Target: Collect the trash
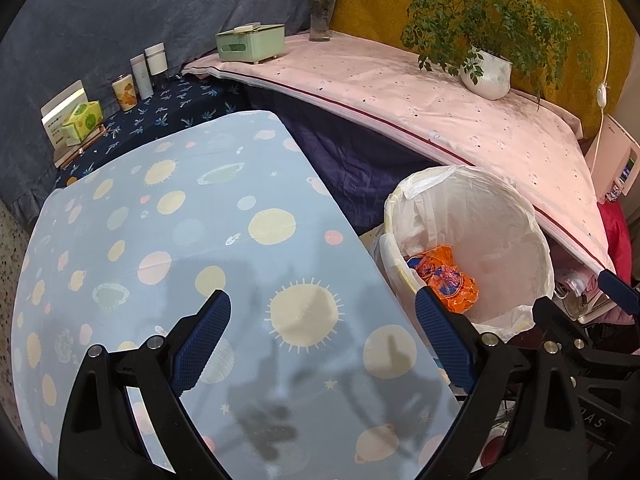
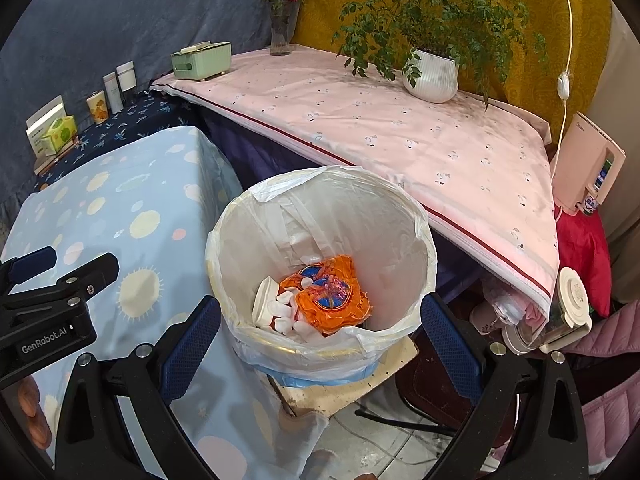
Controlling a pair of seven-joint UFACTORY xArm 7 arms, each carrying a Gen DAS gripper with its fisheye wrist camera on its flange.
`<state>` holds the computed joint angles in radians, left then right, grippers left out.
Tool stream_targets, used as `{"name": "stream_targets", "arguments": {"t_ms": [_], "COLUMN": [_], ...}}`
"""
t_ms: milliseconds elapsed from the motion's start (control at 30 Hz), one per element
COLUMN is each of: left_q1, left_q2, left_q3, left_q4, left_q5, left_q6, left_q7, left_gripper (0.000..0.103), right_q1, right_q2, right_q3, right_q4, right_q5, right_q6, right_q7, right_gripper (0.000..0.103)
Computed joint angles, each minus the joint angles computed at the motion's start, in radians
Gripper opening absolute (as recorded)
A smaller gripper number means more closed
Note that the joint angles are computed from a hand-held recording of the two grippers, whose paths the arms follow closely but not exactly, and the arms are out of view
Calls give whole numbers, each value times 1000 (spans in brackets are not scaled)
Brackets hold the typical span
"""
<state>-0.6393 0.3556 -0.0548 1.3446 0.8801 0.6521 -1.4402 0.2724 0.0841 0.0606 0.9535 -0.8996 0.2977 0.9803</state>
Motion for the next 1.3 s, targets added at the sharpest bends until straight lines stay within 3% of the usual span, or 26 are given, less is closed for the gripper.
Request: {"name": "stream_targets", "arguments": {"t_ms": [1300], "left_q1": [-24], "left_q2": [8], "left_q3": [-4], "left_q4": [13], "left_q5": [20], "left_q6": [15], "left_q7": [15], "left_gripper": [89], "right_q1": [-15], "right_q2": [-15], "right_q3": [0], "right_q4": [-28], "right_q5": [-16], "right_q6": [-11], "right_q7": [11], "right_gripper": [96]}}
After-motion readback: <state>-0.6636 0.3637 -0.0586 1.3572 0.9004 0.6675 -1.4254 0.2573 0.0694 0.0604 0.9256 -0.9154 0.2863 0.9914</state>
